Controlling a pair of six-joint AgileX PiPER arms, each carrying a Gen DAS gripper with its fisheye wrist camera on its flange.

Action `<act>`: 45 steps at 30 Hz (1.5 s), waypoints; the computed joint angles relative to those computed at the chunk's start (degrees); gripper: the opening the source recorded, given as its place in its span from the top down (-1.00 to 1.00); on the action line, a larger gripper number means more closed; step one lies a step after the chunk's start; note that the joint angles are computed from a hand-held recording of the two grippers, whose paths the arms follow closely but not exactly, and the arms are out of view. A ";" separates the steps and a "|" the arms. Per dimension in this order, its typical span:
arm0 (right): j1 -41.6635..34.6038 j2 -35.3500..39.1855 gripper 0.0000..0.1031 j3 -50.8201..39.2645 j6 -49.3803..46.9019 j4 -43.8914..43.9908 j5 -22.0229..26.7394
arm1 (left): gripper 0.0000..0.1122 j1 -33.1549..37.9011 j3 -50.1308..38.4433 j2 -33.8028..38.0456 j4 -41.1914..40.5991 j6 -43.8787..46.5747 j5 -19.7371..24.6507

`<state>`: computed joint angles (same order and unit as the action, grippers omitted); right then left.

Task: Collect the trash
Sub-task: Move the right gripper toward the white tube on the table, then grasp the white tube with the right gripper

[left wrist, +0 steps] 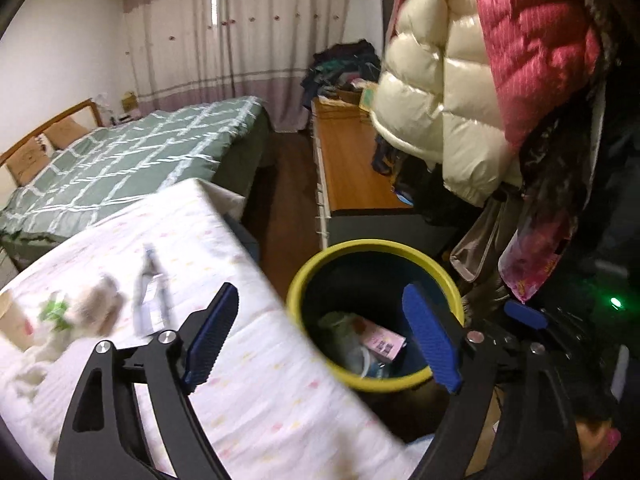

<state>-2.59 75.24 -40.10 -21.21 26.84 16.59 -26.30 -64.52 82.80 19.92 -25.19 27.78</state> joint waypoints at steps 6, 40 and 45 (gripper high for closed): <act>9.19 -0.39 -0.14 -1.53 17.43 -15.07 -0.22 | -0.59 9.67 11.18 -17.25 -3.17 3.77 2.78; 41.47 60.43 -0.14 -91.69 40.29 -35.39 41.75 | -0.65 94.92 24.67 -23.55 -74.60 94.46 24.71; 41.55 64.16 -0.07 -97.67 40.77 -36.42 45.26 | -0.66 93.35 24.77 -22.73 -74.12 93.70 23.54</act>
<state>38.97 139.41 -137.77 19.55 -9.58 61.85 67.05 -39.76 60.07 -54.20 68.51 51.31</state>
